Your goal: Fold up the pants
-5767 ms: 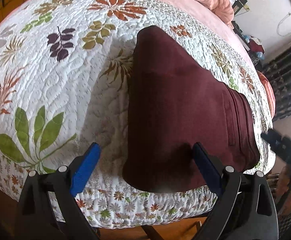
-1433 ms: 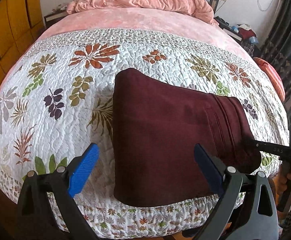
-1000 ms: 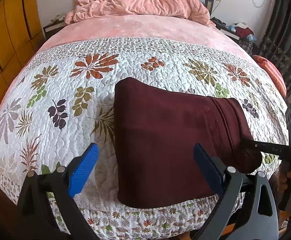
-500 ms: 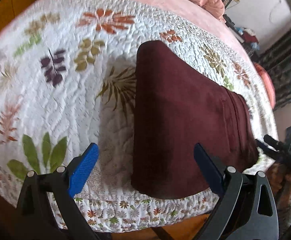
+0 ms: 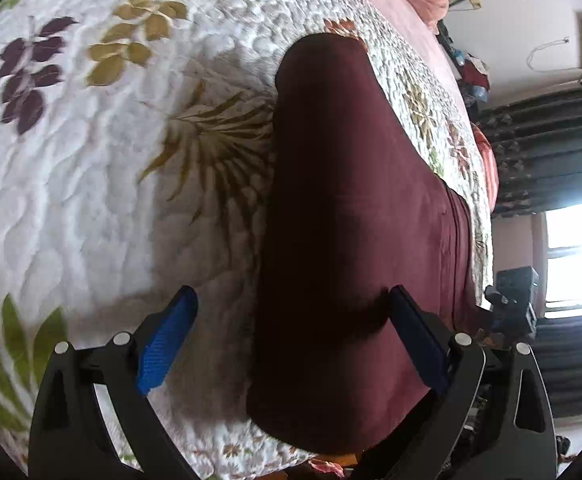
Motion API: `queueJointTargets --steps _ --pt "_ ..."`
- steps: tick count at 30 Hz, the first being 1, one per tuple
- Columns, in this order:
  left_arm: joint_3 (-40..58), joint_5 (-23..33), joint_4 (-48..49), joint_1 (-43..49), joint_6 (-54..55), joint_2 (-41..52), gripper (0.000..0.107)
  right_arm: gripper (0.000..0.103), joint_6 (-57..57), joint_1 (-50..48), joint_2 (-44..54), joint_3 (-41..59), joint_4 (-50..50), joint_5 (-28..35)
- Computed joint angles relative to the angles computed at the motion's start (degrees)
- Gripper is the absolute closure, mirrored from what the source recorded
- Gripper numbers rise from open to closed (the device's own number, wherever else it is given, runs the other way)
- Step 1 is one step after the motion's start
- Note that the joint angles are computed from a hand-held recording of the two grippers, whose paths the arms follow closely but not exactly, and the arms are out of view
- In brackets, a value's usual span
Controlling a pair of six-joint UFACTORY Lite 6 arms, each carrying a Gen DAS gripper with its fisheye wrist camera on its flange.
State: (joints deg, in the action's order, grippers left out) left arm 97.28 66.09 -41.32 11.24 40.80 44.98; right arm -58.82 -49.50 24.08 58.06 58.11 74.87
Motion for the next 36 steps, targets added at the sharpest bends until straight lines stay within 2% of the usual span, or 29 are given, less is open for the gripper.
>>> queueJointTargets --steps 5,11,14,17,20,21,22,23,25,31,36 --pt "4.64 1.85 -1.19 -1.81 -0.79 4.0 0.012 0.028 0.11 3.51 3.64 2.4 1.11 -0.65" --pt "8.88 8.81 -5.58 -3.54 -1.45 8.43 0.013 0.027 -0.16 6.25 5.57 4.02 2.12 -1.47" --pt "6.38 7.52 -5.78 -4.63 0.5 6.96 0.014 0.026 -0.83 6.67 6.28 4.61 2.09 -1.14" --pt "5.87 4.83 -3.36 -5.44 -2.07 7.3 0.043 0.026 0.76 7.56 8.07 5.28 2.65 -1.78" --pt "4.39 3.94 -3.92 -5.67 -2.61 6.54 0.051 0.025 1.1 9.1 8.93 6.6 3.6 -1.77" --pt "3.45 3.39 -3.8 -5.94 -2.29 5.49 0.058 0.033 0.78 9.69 8.64 6.74 3.58 -1.79" --pt "1.8 2.77 -4.21 -6.17 -1.7 4.02 0.062 0.046 0.02 11.03 7.12 6.16 2.89 -2.9" --pt "0.93 2.72 -4.92 -6.09 -1.39 3.21 0.068 0.051 -0.49 11.6 5.88 5.5 2.36 -3.98" --pt "1.3 2.93 -5.83 -6.01 -1.66 3.25 0.072 0.062 -1.27 11.0 4.42 4.27 3.18 -3.16" --pt "-1.95 3.11 -11.41 -5.25 -0.38 0.76 0.076 0.066 -1.62 11.19 -1.1 1.14 6.57 -2.7" --pt "-0.96 3.97 -15.77 -7.08 -0.31 -2.15 0.077 0.067 2.97 14.87 -4.05 8.72 4.98 -2.79"
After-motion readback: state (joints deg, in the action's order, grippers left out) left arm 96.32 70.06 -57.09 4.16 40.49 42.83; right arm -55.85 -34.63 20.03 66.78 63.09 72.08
